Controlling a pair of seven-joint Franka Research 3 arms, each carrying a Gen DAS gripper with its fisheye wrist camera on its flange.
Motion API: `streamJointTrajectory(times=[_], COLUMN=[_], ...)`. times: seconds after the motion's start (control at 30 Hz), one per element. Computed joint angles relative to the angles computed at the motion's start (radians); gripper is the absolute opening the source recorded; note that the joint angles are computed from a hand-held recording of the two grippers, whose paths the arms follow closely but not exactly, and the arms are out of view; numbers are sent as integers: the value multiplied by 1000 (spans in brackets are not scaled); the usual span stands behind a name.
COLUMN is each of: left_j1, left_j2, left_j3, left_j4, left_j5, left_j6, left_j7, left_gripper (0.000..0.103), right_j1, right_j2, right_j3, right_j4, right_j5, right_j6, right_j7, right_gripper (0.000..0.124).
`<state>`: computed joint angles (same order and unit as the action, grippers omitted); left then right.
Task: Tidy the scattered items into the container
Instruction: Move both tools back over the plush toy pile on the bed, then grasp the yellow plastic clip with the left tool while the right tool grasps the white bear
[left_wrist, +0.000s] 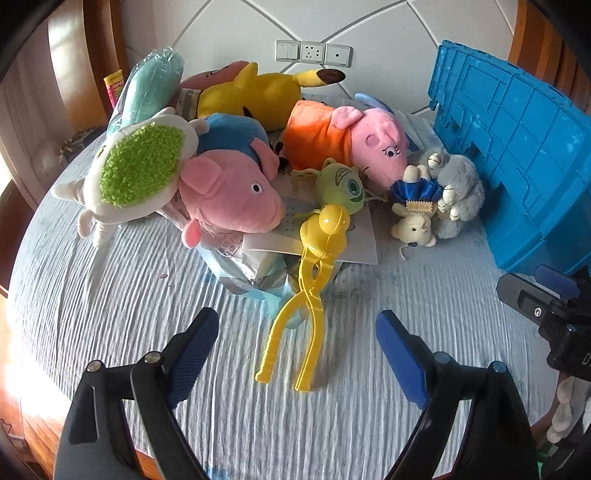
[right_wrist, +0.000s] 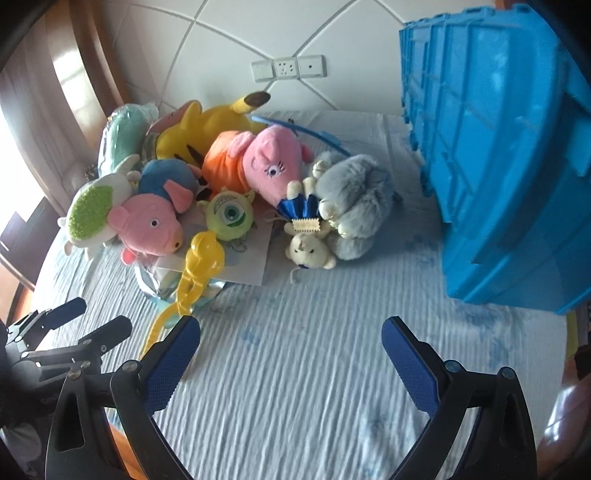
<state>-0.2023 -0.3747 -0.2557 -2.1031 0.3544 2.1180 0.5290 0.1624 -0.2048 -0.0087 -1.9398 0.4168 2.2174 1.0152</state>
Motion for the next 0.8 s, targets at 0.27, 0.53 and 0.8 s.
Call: streamJointTrajectory(times=[0.27, 0.53, 0.8], left_j1=[8, 17, 30], left_j2=[108, 203, 262], left_j3=[16, 30, 50], left_j4=[28, 65, 79], left_j5=[-13, -4, -11], left_j6=[37, 74, 100], left_j7=[0, 6, 27], left_gripper=[88, 88, 88], right_j1=[3, -2, 11], right_j2=[137, 246, 343], right_j3=[6, 19, 38], right_j4=[92, 173, 255], right_j5=[10, 12, -11], right_j6=[-23, -20, -2], right_j7=[-24, -22, 3], right_gripper=[86, 86, 86])
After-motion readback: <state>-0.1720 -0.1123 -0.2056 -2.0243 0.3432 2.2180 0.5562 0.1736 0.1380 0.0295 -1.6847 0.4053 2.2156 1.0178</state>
